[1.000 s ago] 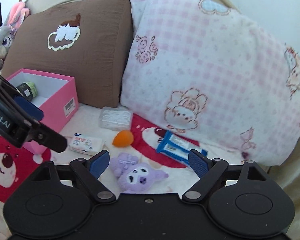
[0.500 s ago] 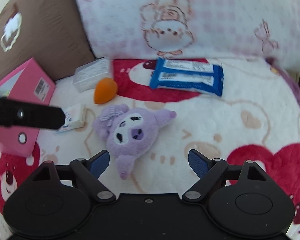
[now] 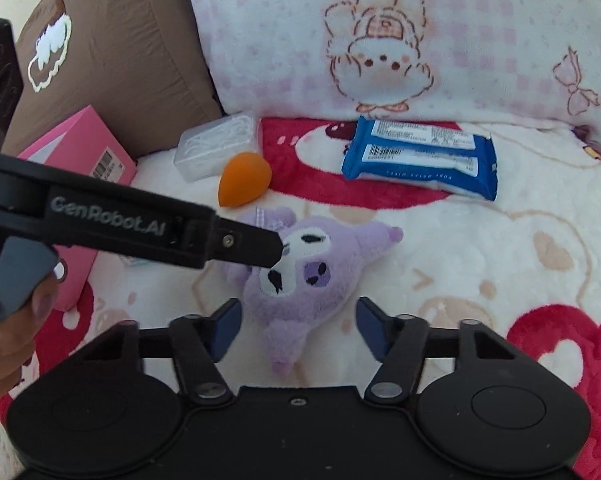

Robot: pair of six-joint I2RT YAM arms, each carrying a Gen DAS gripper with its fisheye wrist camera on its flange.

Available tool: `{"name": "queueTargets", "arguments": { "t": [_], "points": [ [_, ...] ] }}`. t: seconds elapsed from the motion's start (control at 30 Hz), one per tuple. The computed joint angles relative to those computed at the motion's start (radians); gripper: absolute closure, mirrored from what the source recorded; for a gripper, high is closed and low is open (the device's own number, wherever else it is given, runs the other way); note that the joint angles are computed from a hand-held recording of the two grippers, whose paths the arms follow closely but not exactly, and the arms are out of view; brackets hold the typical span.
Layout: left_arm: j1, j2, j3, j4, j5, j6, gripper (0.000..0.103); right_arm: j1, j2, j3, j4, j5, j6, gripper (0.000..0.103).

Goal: Organize objects
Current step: 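Lower the right tool onto the purple plush toy and close its fingers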

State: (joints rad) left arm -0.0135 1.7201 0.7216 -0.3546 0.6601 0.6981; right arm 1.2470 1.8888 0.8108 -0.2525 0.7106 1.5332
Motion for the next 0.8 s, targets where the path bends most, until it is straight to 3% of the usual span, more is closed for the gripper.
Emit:
{"name": "queueTargets", "arguments": {
  "t": [0.13,0.23,0.4,0.53,0.67,0.8],
  "points": [
    [0.001,0.055,0.010,0.043,0.015,-0.037,0.042,-0.012,-0.006,-0.029,0.049,-0.022,-0.020,0.054],
    [0.014,0.108,0.052,-0.007,0.027,-0.063,0.041,-0.018,0.015,-0.011,0.033,-0.037,-0.028,0.054],
    [0.042,0.102,0.030,0.015,0.055,-0.033,0.055,-0.019,0.022,-0.009,0.033,-0.034,-0.041,0.053],
    [0.059,0.126,0.052,-0.024,0.082,-0.024,0.057,-0.016,0.021,0.009,0.001,-0.039,-0.068,0.054],
    [0.080,0.122,0.065,-0.098,0.106,0.015,0.057,-0.036,-0.055,-0.024,0.001,-0.105,-0.191,0.054],
    [0.111,0.124,0.101,-0.251,0.136,0.122,0.058,-0.057,-0.129,-0.086,0.008,-0.152,-0.211,0.050]
  ]
}}
